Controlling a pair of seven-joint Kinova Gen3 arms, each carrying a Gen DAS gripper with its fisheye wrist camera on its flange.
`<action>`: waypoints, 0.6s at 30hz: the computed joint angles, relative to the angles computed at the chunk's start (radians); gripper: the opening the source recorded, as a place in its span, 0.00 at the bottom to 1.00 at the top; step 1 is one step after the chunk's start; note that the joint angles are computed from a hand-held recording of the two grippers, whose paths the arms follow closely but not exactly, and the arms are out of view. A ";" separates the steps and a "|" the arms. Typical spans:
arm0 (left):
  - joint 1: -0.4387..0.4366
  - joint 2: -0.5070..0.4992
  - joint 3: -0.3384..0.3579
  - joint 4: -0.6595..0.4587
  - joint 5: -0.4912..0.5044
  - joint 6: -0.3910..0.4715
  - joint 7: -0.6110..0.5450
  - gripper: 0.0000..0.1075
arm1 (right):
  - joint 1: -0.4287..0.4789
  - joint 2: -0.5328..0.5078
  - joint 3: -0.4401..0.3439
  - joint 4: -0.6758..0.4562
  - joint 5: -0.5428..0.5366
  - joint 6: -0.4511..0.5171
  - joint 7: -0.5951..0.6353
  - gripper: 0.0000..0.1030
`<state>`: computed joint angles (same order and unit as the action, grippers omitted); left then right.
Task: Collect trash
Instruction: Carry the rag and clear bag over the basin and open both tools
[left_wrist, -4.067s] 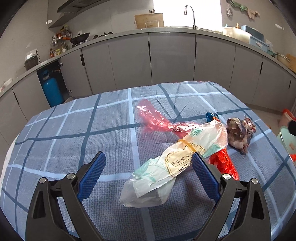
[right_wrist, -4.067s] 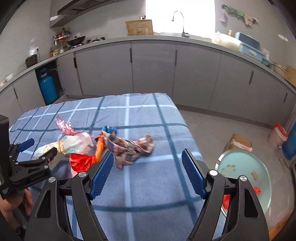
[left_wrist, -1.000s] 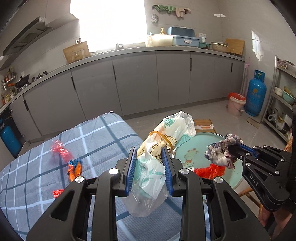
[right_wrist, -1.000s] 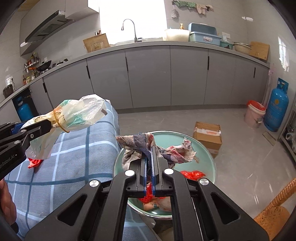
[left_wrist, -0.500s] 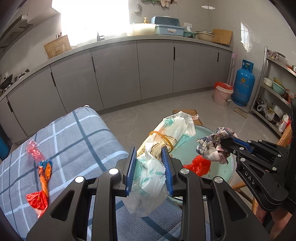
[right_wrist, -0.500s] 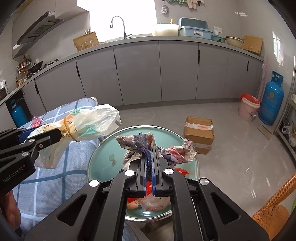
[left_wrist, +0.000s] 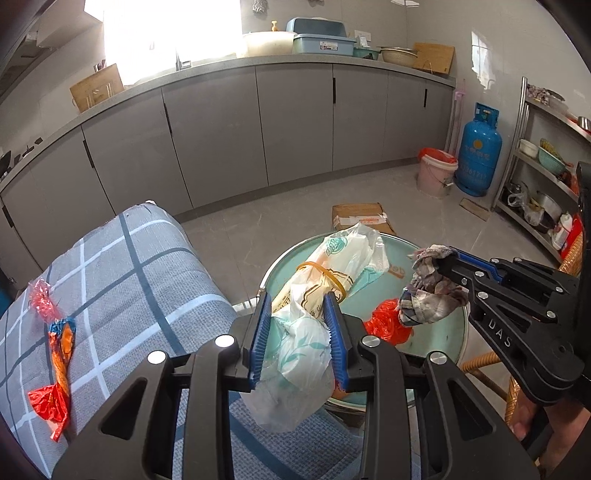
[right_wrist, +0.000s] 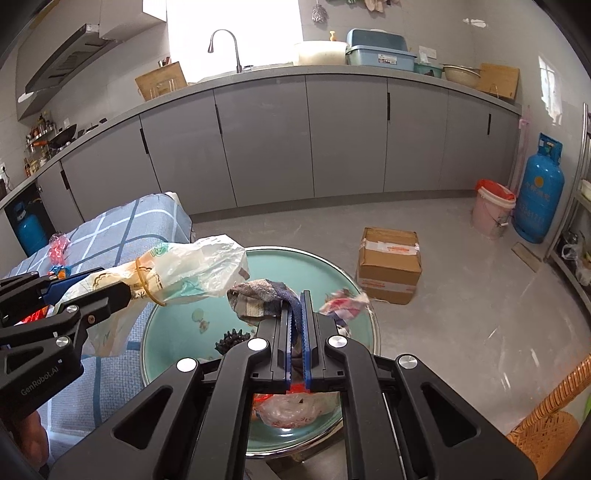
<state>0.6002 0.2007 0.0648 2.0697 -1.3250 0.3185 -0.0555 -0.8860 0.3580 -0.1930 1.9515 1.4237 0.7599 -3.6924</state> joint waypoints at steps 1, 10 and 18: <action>-0.003 0.003 0.003 -0.001 0.011 -0.001 -0.008 0.37 | 0.002 0.001 0.001 0.004 0.007 -0.006 -0.011 0.06; -0.007 -0.004 0.003 0.021 -0.053 0.000 0.056 0.60 | 0.007 -0.005 -0.018 0.029 0.048 0.008 -0.091 0.40; -0.026 -0.010 0.027 0.027 -0.063 0.010 0.064 0.60 | 0.004 -0.008 -0.020 0.022 0.039 0.019 -0.079 0.41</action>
<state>0.5746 0.1909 0.0915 2.0968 -1.3882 0.3287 0.0081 -0.8822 0.3503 -0.2126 1.9736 1.4627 0.7784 -3.7712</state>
